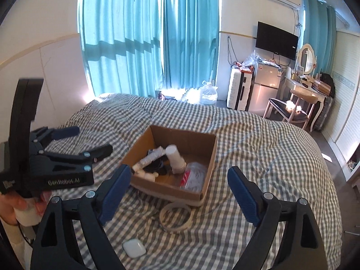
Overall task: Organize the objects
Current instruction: 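Grasp the white earbud case on the bed with the left tool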
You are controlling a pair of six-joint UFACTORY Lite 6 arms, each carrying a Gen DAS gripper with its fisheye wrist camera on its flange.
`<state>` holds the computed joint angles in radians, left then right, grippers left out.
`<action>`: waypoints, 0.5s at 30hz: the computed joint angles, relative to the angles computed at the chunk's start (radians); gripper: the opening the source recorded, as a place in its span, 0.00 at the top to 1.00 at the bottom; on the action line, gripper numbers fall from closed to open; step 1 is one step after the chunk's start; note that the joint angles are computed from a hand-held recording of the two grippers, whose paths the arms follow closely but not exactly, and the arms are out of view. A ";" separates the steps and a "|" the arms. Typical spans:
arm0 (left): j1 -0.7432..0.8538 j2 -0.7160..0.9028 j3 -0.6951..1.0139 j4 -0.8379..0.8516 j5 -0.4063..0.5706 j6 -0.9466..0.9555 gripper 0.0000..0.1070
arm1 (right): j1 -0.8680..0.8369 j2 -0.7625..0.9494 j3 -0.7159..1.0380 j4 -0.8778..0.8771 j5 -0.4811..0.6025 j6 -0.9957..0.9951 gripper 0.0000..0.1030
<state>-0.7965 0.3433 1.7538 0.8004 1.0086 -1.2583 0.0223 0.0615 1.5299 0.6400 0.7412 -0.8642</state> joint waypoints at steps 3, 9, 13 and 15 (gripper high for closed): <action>-0.045 -0.042 -0.109 0.039 0.008 -0.107 0.08 | -0.031 -0.107 -0.200 0.078 -0.062 -0.118 0.09; -0.125 -0.071 -0.334 0.101 -0.018 -0.349 0.08 | -0.118 -0.237 -0.510 0.267 -0.157 -0.412 0.03; -0.173 -0.009 -0.410 0.097 -0.056 -0.456 0.05 | -0.138 -0.237 -0.610 0.304 -0.237 -0.490 0.03; -0.190 0.028 -0.435 0.093 -0.091 -0.486 0.05 | -0.149 -0.214 -0.632 0.317 -0.260 -0.496 0.03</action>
